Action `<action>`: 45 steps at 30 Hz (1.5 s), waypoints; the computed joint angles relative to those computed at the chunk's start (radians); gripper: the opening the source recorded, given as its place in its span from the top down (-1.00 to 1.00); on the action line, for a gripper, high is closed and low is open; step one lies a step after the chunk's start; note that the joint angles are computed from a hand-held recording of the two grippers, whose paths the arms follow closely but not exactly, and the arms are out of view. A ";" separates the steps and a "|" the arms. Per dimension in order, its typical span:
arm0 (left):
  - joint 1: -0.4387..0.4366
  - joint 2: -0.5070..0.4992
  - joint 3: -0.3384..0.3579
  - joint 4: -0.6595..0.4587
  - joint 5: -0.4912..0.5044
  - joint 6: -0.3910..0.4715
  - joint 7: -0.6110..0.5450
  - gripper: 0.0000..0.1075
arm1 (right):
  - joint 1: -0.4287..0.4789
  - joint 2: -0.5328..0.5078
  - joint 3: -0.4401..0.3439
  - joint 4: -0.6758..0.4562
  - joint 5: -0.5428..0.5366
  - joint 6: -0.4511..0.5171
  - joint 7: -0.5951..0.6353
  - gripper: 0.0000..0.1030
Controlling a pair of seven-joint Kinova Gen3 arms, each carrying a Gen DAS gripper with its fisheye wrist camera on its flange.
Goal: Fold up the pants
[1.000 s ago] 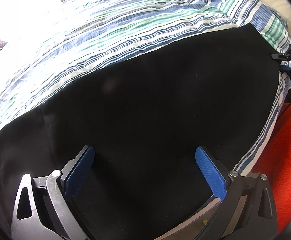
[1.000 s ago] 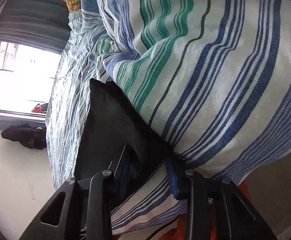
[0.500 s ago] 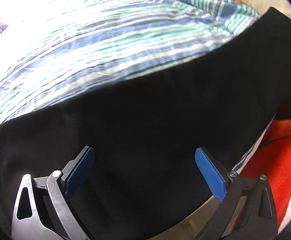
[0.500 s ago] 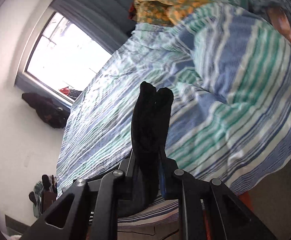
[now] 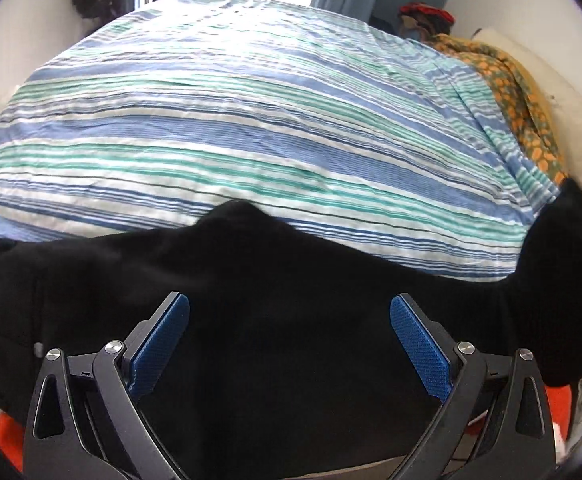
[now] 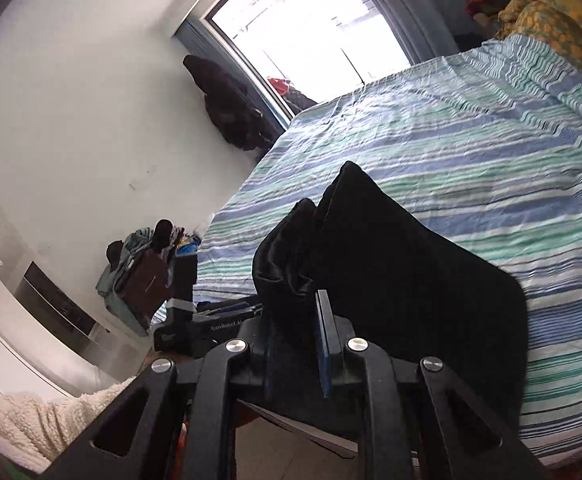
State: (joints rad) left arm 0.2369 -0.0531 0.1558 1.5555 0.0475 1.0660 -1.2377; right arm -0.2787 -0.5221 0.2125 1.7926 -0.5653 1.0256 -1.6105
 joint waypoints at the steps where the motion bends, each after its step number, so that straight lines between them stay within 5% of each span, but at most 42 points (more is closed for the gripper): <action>1: -0.008 -0.012 -0.012 0.017 0.000 0.002 -0.002 -0.88 | -0.002 0.026 -0.046 0.036 -0.004 -0.024 0.004 0.54; 3: -0.054 -0.032 -0.009 0.052 0.023 0.000 -0.019 -0.88 | -0.052 0.115 -0.102 0.076 0.031 -0.024 0.002 0.12; 6: -0.085 -0.089 -0.048 0.119 0.119 -0.006 -0.098 -0.88 | -0.025 0.135 -0.154 0.096 0.089 0.059 0.023 0.08; 11: 0.121 -0.162 -0.188 0.213 0.322 -0.120 -0.221 -0.83 | 0.086 -0.025 -0.202 0.109 0.272 0.131 0.043 -0.23; 13: 0.194 -0.124 -0.193 0.191 0.363 -0.112 -0.288 -0.65 | 0.123 -0.093 -0.189 0.129 0.304 0.141 0.015 -0.31; 15: 0.195 -0.065 -0.129 0.156 0.339 -0.080 -0.292 -0.27 | 0.145 -0.127 -0.146 0.137 0.307 0.140 -0.007 -0.33; 17: 0.150 -0.017 -0.039 0.135 0.283 -0.057 -0.231 -0.11 | 0.161 -0.144 -0.136 0.141 0.314 0.134 -0.027 -0.33; 19: 0.093 0.006 0.028 0.139 0.266 -0.042 -0.184 -0.10 | 0.160 -0.145 -0.136 0.143 0.317 0.113 -0.034 -0.33; 25: 0.118 0.023 0.042 0.145 0.266 -0.062 -0.188 -0.09 | 0.127 -0.137 -0.105 0.147 0.314 0.104 -0.014 -0.33; 29: 0.150 0.069 0.056 0.109 0.191 -0.043 -0.104 0.72 | 0.143 -0.152 -0.134 0.150 0.310 0.094 -0.042 -0.33; 30: 0.146 0.065 0.051 0.107 0.203 -0.041 -0.093 0.77 | 0.145 -0.157 -0.136 0.150 0.314 0.089 -0.045 -0.33; 40: 0.110 -0.008 0.057 0.141 0.134 0.029 -0.099 0.83 | 0.178 -0.162 -0.134 0.151 0.366 0.078 -0.095 -0.34; 45: 0.150 0.008 0.090 0.136 0.045 0.015 -0.029 0.64 | 0.120 -0.044 0.003 0.158 0.312 0.057 -0.022 -0.34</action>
State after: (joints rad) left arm 0.3871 -0.0452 0.2457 1.6914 0.0925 1.0806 -1.2662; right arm -0.1586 -0.5657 0.2157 1.9504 -0.2528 1.0830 -1.6320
